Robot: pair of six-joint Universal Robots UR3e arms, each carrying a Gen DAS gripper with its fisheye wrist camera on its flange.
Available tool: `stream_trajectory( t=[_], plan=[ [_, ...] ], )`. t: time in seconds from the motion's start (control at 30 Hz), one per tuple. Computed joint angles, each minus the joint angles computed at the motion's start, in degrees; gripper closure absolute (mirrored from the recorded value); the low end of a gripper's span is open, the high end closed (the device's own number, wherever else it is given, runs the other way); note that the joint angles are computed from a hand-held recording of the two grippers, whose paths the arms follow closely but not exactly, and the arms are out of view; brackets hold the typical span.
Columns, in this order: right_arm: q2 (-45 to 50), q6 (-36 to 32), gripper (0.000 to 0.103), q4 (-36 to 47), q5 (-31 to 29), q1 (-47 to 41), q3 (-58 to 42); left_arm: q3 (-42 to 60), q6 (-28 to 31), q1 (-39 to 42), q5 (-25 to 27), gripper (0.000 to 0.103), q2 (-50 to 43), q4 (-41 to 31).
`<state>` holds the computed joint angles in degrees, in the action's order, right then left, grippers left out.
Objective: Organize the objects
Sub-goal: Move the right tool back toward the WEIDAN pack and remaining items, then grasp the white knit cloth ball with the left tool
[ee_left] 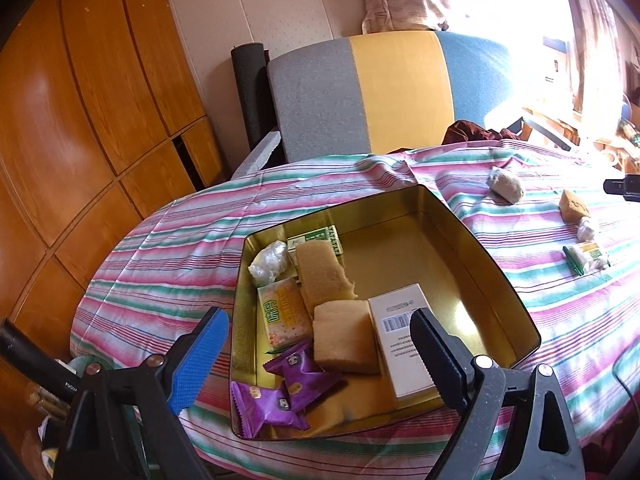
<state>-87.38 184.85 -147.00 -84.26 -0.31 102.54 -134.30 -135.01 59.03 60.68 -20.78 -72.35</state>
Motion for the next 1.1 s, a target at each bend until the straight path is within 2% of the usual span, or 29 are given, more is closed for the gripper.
stream_trajectory(
  t=[0.1, 0.27, 0.53, 0.67, 0.7, 0.77, 0.9, 1.03, 1.1],
  plan=[
    [-0.04, 0.08, 0.038, -1.22, 1.19, -2.52, 1.68, -1.59, -7.43, -10.94, 7.40, 0.010, -7.76, 12.77],
    [-0.93, 1.31, 0.038, -3.27, 3.42, -6.91, 4.92, -0.57, -15.55, -25.15, 16.85, 0.010, -20.83, 26.35],
    [-3.29, 4.62, 0.038, -1.99, 7.36, -13.49, 8.27, 11.52, -25.58, -44.88, 23.77, 0.010, -44.76, 37.30],
    [-3.74, 4.91, 0.038, -1.31, 8.64, -14.54, 8.46, 22.32, -29.65, -52.36, 23.61, 0.010, -57.91, 36.92],
    [-3.91, 5.04, 0.038, -1.29, 8.91, -14.75, 8.61, 25.79, -31.07, -53.91, 23.49, 0.010, -61.38, 35.35],
    [-4.16, 5.08, 0.038, -1.09, 9.73, -15.02, 8.73, 33.96, -33.89, -55.27, 19.88, 0.010, -68.41, 30.77],
    [-4.45, 5.09, 0.038, -0.99, 11.14, -15.44, 8.98, 51.09, -40.08, -60.09, 19.44, 0.010, -83.90, 25.92],
    [-4.65, 5.49, 0.038, -1.09, 12.58, -16.50, 9.34, 72.96, -44.37, -63.41, 21.01, 0.011, -100.84, 18.69],
    [-4.66, 5.73, 0.038, -0.98, 13.39, -17.28, 9.46, 84.96, -47.28, -63.91, 19.92, 0.011, -109.32, 13.00]
  ],
)
